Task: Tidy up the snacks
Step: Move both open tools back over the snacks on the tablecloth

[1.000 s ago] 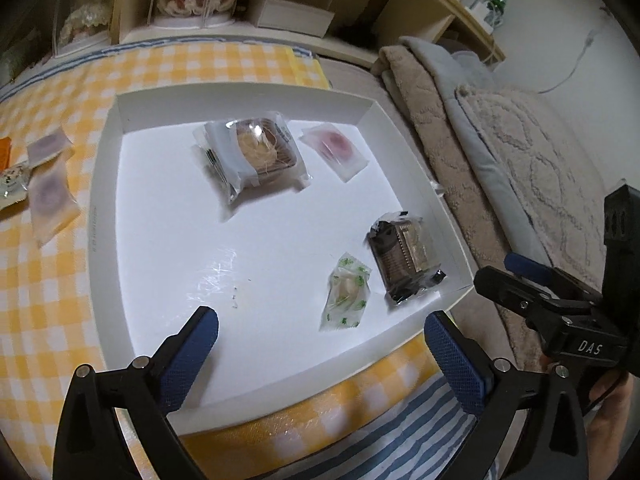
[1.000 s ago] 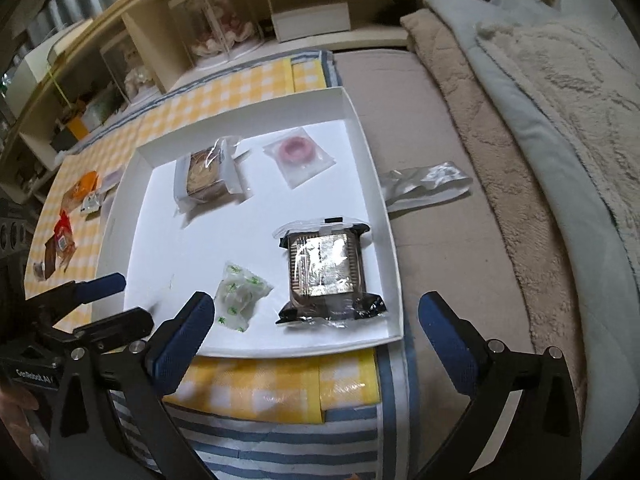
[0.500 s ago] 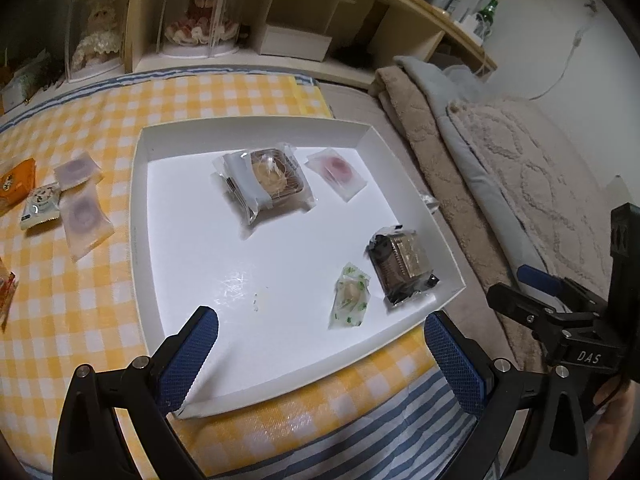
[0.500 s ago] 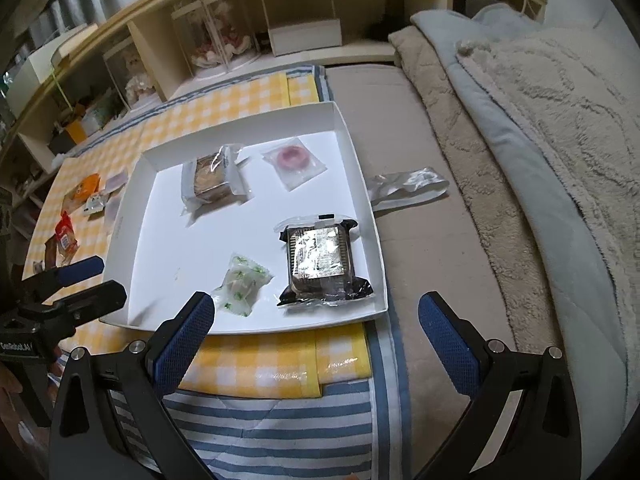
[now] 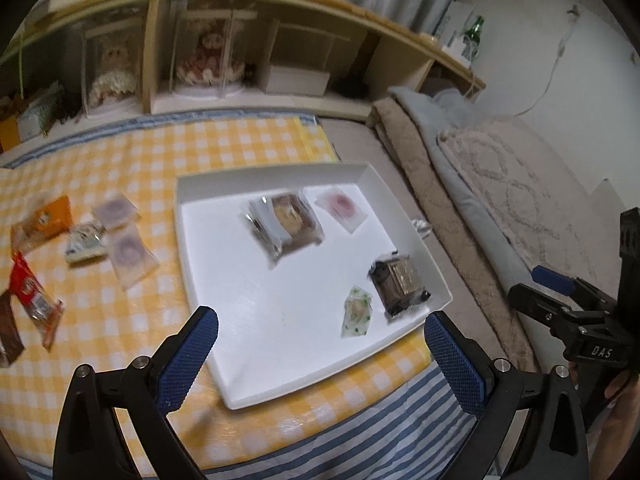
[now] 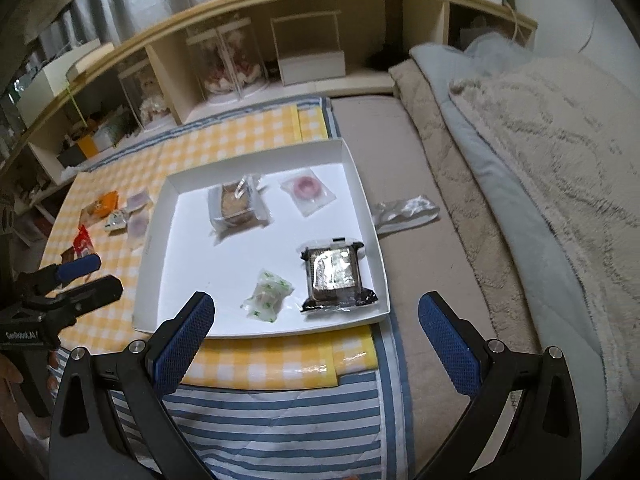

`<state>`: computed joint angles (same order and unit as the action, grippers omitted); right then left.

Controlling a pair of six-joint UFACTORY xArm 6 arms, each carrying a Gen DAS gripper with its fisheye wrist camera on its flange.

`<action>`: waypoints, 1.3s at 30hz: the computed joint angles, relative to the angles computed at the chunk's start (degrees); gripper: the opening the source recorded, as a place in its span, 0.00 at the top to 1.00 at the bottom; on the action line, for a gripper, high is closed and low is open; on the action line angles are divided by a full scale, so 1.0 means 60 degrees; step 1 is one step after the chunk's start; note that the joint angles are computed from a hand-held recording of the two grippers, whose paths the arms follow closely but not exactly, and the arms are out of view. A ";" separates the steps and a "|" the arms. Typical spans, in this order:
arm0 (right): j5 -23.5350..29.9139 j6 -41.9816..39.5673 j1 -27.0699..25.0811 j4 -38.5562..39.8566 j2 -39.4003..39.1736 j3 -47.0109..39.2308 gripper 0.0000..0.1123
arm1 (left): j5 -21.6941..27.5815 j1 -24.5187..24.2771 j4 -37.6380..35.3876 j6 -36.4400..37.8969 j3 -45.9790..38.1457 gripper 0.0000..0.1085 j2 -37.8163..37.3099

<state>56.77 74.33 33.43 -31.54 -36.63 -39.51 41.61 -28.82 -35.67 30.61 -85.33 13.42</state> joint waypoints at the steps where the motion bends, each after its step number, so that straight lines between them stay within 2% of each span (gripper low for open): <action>1: 0.0078 0.0062 0.0080 -0.0066 0.0039 -0.0101 0.08 | 0.0014 0.0074 -0.0062 0.0099 0.0060 0.05 -0.0123; 11: 0.0691 0.0588 0.0957 -0.0933 0.1167 -0.1920 0.08 | 0.0426 0.1220 -0.0574 0.1147 0.0522 0.05 -0.1453; 18: 0.0521 0.0862 0.1311 -0.1385 0.2436 -0.3266 0.08 | 0.0890 0.2394 -0.0705 0.1716 0.0626 0.05 -0.2194; 24: -0.0020 0.1011 0.1363 -0.1486 0.3682 -0.4312 0.08 | 0.1223 0.3435 -0.0912 0.2038 0.0627 0.05 -0.2502; 31: -0.0832 0.1121 0.1406 -0.1588 0.5339 -0.5698 0.08 | 0.1101 0.4399 -0.0931 0.2186 0.0631 0.05 -0.2474; 39: -0.1723 0.0596 0.1347 -0.1247 0.7646 -0.7674 0.08 | -0.0012 0.4787 -0.0086 0.1595 0.0723 0.05 -0.2007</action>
